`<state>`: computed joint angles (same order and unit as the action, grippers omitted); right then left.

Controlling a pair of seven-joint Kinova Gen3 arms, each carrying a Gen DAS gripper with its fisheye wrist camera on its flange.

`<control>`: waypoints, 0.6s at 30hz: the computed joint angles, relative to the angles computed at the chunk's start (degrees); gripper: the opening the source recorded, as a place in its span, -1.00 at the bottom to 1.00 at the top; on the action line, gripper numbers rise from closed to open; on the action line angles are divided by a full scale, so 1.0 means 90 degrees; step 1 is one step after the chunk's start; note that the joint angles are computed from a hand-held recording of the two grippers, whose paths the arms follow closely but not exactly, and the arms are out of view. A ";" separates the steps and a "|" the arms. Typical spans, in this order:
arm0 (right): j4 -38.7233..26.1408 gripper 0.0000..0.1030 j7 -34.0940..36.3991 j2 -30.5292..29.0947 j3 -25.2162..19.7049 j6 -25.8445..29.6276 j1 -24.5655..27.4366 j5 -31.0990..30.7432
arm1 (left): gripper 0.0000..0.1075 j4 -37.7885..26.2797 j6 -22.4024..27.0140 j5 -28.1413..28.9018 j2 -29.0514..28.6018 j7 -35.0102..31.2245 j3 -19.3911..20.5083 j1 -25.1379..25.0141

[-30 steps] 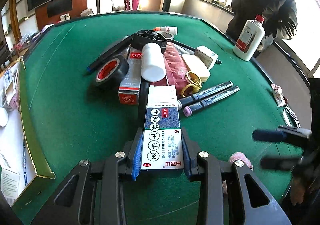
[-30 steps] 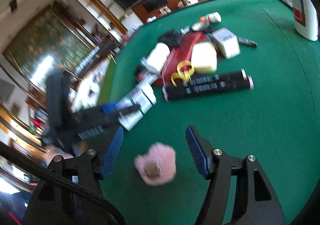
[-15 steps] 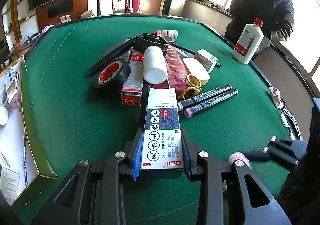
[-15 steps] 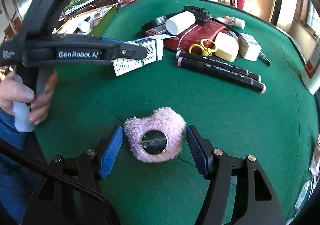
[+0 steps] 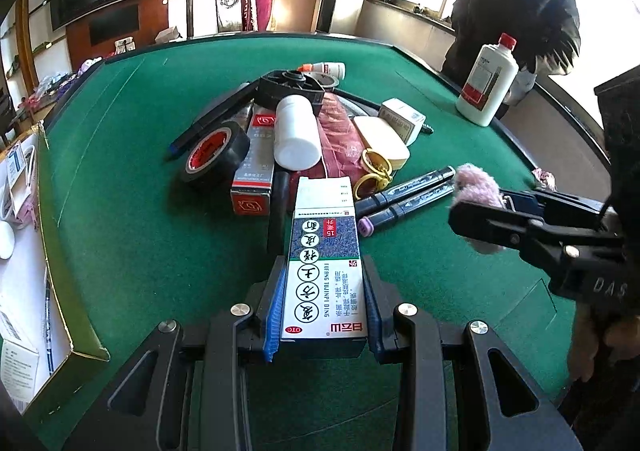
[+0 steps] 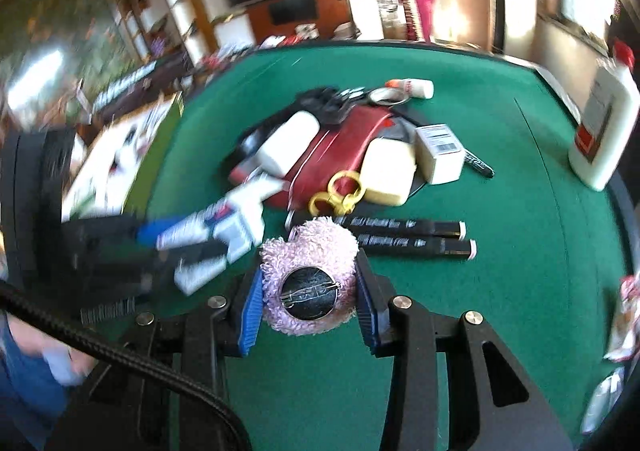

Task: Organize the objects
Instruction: 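Grasp the pink fluffy keychain with the right gripper, then carry the white-blue box and pink keychain toward the white tray with both grippers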

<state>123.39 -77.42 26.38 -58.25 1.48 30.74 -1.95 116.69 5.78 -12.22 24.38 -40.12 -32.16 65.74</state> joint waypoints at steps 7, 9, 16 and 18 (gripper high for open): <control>-0.0075 -0.26 0.0352 0.0580 -0.0746 0.0255 0.0730 -0.0243 | -0.46 -0.0330 0.0407 -0.0141 0.0178 0.0069 0.0569 -0.0475; -0.0082 -0.26 0.0460 0.0644 -0.0817 0.0246 0.0769 -0.0283 | -0.45 -0.0453 0.0547 -0.0253 0.0250 0.0192 0.0692 -0.0573; -0.0156 -0.25 0.0716 0.0794 -0.0859 0.0360 0.0796 -0.0487 | -0.36 -0.0844 0.0896 -0.0753 0.0531 0.0758 0.0925 -0.0748; -0.0178 -0.25 0.0779 0.0814 -0.0851 0.0404 0.0784 -0.0556 | -0.37 -0.0794 0.0813 -0.0933 0.0558 0.1014 0.0800 -0.0618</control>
